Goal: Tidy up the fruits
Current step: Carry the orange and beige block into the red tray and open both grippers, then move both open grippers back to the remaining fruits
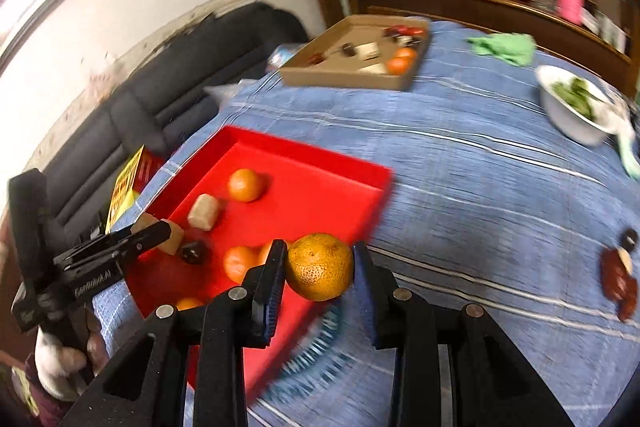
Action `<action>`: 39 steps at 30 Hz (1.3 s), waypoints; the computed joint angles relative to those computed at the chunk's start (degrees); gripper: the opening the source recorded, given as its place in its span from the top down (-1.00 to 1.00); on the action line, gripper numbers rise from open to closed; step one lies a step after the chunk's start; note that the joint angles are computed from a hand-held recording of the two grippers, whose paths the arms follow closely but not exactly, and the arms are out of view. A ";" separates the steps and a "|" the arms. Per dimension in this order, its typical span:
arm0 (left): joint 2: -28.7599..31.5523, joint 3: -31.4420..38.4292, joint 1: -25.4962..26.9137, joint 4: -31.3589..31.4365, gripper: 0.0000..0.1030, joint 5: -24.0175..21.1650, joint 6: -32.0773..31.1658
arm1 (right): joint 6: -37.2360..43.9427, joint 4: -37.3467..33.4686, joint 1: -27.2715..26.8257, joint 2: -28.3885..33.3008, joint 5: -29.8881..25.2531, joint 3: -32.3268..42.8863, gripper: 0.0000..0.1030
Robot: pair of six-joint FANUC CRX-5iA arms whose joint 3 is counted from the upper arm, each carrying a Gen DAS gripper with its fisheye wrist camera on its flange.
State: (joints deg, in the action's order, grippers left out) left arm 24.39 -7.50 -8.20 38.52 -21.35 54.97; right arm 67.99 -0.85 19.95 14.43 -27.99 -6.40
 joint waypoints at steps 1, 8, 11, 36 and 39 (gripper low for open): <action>-0.09 -0.18 0.08 0.00 0.22 0.15 -0.30 | 0.38 -0.19 0.28 1.21 -0.60 1.35 0.30; 0.00 1.02 0.78 -4.24 0.19 -1.02 2.65 | 3.67 -2.83 0.85 8.70 -4.82 10.12 0.30; 0.34 1.21 1.02 -2.32 0.00 -2.18 1.49 | 4.44 -3.62 1.05 10.40 -5.95 12.18 0.26; -3.59 -6.01 -3.02 21.32 -0.60 -6.27 -12.53 | -21.70 19.39 -3.79 -12.22 6.03 -18.18 -0.36; -2.48 -4.83 -3.70 22.81 -0.60 -10.62 -13.51 | -31.53 28.50 -7.63 -16.86 6.31 -24.93 -0.38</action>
State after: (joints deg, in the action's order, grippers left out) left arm 21.91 -12.34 -11.89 61.33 -31.97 41.46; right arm 36.47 27.66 12.32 -2.43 -21.68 -31.33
